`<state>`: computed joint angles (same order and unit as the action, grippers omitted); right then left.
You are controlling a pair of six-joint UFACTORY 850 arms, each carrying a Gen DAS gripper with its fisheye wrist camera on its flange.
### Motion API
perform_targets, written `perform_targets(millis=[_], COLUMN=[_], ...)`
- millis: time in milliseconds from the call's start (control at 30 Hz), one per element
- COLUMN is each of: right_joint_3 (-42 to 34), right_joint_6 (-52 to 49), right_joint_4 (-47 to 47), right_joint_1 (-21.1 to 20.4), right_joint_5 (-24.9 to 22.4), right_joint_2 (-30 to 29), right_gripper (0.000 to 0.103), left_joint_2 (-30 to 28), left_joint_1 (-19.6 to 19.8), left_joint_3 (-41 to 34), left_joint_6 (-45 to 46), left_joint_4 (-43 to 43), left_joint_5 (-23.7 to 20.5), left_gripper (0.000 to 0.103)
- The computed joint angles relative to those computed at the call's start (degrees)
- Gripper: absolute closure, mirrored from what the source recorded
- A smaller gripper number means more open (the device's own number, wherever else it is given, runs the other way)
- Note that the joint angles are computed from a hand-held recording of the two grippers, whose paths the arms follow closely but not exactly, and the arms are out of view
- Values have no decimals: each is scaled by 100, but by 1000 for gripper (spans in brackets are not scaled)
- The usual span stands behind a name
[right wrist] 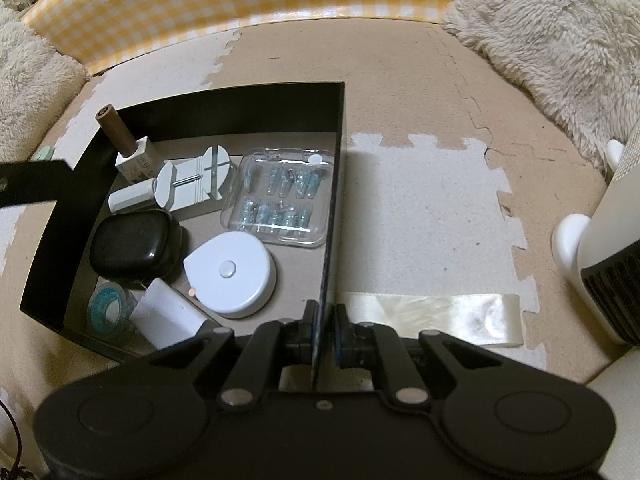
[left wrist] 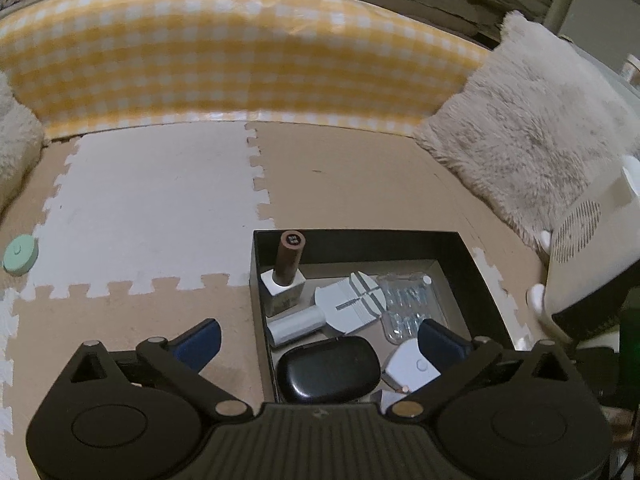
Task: Organize rigid objects
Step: 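Move the left tool to the mint-green round tape measure and grasp it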
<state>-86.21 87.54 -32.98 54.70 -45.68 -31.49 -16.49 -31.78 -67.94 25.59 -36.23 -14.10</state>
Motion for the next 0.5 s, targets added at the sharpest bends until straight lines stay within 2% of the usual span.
perform_targets(millis=[267,500], right_joint_3=[2,2], right_joint_6=[2,2], right_joint_4=[-2,-2], right_joint_1=[0,0], right_joint_5=[3,3], right_joint_2=[1,1], right_gripper=[94,94], left_joint_2=[195,304], left_joint_1=[17,81], left_joint_3=[188,272], left_joint_6=[350,1098], left_joint_4=[-149,-774], left_joint_5=[71,21], left_gripper=[0,0])
